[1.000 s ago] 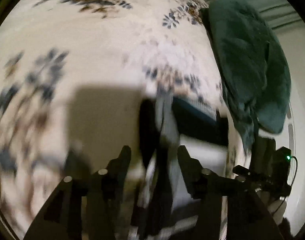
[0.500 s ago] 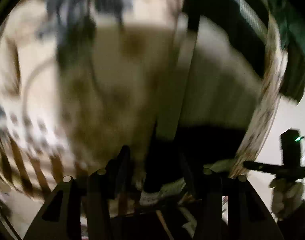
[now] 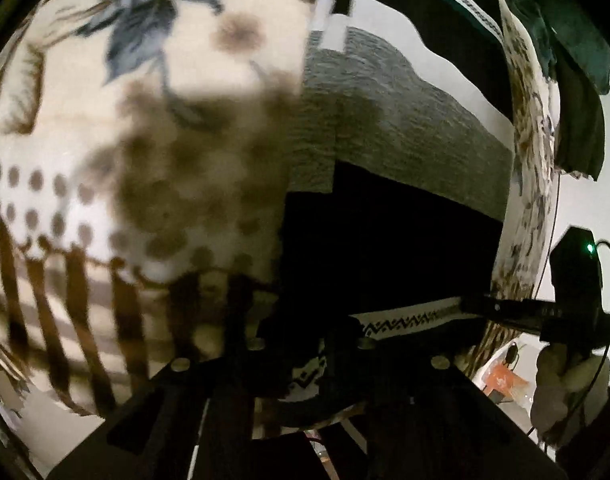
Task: Fold small clothes
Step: 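Grasp the other sweater side with the right gripper and fold it inward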
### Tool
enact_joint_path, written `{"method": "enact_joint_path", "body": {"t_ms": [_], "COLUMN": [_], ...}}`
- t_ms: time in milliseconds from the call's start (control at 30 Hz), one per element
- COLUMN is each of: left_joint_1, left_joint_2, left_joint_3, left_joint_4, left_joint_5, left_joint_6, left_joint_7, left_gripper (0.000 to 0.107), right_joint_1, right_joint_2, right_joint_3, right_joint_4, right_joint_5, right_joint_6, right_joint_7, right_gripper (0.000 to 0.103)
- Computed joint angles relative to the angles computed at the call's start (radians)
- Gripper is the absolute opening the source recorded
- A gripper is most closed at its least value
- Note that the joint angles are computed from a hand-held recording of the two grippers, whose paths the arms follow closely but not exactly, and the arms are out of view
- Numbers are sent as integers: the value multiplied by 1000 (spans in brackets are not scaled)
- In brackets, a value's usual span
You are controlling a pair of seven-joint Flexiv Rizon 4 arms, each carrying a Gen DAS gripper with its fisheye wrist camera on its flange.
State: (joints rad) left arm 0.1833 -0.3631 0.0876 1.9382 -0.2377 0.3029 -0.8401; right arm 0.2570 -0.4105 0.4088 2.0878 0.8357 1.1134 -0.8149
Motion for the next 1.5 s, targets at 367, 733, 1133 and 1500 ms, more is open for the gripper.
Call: {"method": "enact_joint_path", "body": {"t_ms": [367,733,1133,1500], "left_joint_1": [61,56,-19,-241], "left_joint_2": [-45,-357,-390,-792], "left_joint_3": [-92,-367,-253,-94], "left_joint_4": [-172,-473,-571,-1237], "left_joint_5": [-50,-105,-124,-343], "left_joint_6": [-142,164,92,37], "left_joint_7": [-84,-183,-236,-279], "left_gripper": [46,29,11,41], "right_joint_1": [-19,-127,-211,-272], "right_joint_2": [52,-113,-200,-407], "right_joint_3": [-83,-165,-119,-122], "right_joint_4": [-63,-275,-349,-777], "right_joint_5": [-176,-312,-377,-479], "right_joint_6": [-159,-30,-61,-52], "right_joint_7": [-10,-19,-43,-262], "right_gripper": [58,58,58,58]}}
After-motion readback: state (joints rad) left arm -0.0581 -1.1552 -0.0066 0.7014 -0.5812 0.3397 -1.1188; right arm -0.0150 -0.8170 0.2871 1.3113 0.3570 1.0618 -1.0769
